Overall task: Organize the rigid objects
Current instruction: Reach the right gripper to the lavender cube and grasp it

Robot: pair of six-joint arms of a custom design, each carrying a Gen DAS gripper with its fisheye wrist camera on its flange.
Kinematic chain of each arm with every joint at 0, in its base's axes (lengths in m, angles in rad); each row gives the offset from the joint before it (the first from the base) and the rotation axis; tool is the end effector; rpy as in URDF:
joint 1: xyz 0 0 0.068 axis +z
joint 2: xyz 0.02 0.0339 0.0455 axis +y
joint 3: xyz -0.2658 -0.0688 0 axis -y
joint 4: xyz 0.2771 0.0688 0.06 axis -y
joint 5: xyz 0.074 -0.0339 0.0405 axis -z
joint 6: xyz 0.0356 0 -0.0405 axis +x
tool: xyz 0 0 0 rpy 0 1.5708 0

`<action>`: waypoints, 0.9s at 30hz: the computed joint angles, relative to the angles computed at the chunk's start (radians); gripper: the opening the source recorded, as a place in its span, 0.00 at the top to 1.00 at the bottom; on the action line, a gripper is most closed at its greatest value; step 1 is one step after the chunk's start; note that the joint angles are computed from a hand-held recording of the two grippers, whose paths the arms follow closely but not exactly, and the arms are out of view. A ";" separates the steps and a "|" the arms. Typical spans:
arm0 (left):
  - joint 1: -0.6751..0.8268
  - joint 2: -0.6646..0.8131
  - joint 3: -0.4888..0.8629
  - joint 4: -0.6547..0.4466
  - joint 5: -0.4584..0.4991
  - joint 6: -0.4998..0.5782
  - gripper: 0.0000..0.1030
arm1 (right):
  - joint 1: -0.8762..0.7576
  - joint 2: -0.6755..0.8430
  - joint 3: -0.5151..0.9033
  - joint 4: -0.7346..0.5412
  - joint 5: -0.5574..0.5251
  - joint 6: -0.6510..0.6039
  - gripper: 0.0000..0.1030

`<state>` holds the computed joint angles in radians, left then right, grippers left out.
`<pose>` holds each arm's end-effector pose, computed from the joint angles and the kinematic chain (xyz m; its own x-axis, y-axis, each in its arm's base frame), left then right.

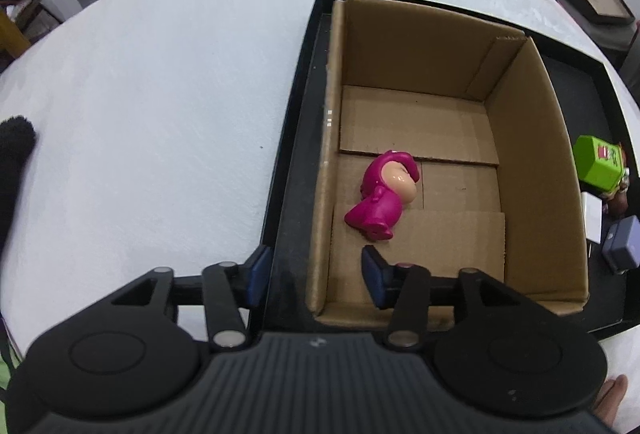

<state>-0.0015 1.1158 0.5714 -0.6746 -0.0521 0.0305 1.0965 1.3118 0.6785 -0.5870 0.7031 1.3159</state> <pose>0.2091 0.0015 0.1572 -0.9388 0.0319 -0.3429 0.0122 0.9982 0.0594 0.1326 0.2079 0.1598 -0.6667 0.3176 -0.6742 0.2695 0.9462 0.1791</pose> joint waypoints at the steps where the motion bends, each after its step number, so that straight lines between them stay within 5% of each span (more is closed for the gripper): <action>1: -0.013 -0.004 -0.002 0.001 -0.015 -0.006 0.49 | 0.007 0.000 -0.012 -0.002 0.005 0.027 0.21; 14: -0.154 0.068 0.028 0.046 -0.185 -0.122 0.46 | -0.034 0.059 -0.075 0.014 0.012 0.099 0.21; 18: -0.169 0.116 0.052 0.052 -0.198 -0.142 0.46 | -0.071 0.040 -0.110 -0.012 0.024 0.161 0.28; 27: -0.230 0.183 0.081 0.055 -0.267 -0.174 0.46 | -0.174 0.099 -0.167 0.057 -0.069 0.184 0.33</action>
